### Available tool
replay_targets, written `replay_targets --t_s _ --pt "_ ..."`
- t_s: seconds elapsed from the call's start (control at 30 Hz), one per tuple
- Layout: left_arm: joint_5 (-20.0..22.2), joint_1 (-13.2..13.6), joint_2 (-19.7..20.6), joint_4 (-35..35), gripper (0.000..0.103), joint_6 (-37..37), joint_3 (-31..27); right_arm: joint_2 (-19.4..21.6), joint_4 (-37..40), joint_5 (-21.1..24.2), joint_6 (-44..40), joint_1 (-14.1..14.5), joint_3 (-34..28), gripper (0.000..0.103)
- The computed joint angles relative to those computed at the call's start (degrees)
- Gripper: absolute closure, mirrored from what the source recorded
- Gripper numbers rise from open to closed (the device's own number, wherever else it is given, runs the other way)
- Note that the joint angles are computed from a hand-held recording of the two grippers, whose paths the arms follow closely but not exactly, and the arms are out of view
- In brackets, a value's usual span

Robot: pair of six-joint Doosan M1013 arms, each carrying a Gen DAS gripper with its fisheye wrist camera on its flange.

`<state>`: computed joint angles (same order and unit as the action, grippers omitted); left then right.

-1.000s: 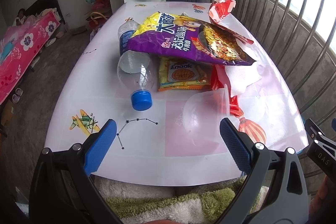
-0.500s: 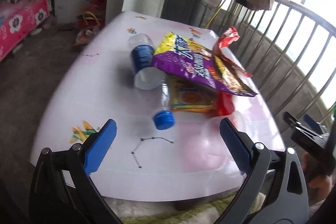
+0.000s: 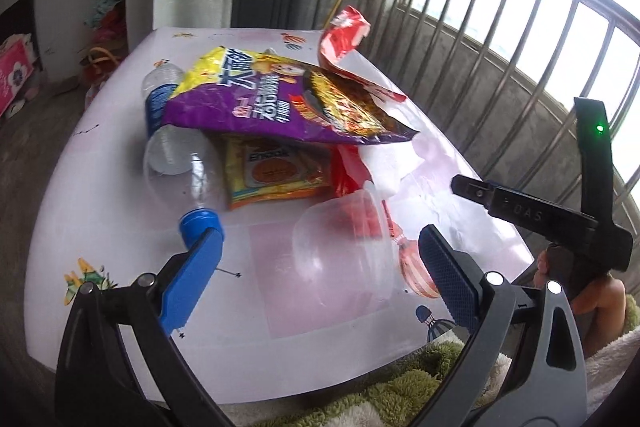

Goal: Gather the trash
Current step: 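Reach the right gripper to the red plastic wrapper and close on it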

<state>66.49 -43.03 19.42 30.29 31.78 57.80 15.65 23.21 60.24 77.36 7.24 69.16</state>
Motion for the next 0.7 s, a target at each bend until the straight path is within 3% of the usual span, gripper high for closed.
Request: replay_targets --t_s 0.13,0.27,0.47,0.7 --pt "-0.24 0.43 0.98 -2.18 0.011 3.44 -1.16 2.54 6.65 8.51 -2.08 -0.84 -2.29 0.057" --pt "1.09 0.88 2.50 -4.37 0.034 6.96 -2.91 4.67 9.40 14.70 -0.92 -0.98 -4.36 0.066" --pt "2.86 1.56 3.21 -6.42 0.051 7.14 -3.14 5.84 10.44 17.85 -0.73 -0.57 -5.52 0.070" --pt "0.03 2.39 0.27 -6.45 0.052 0.53 1.13 7.75 9.04 19.53 0.06 0.90 -8.58 0.070"
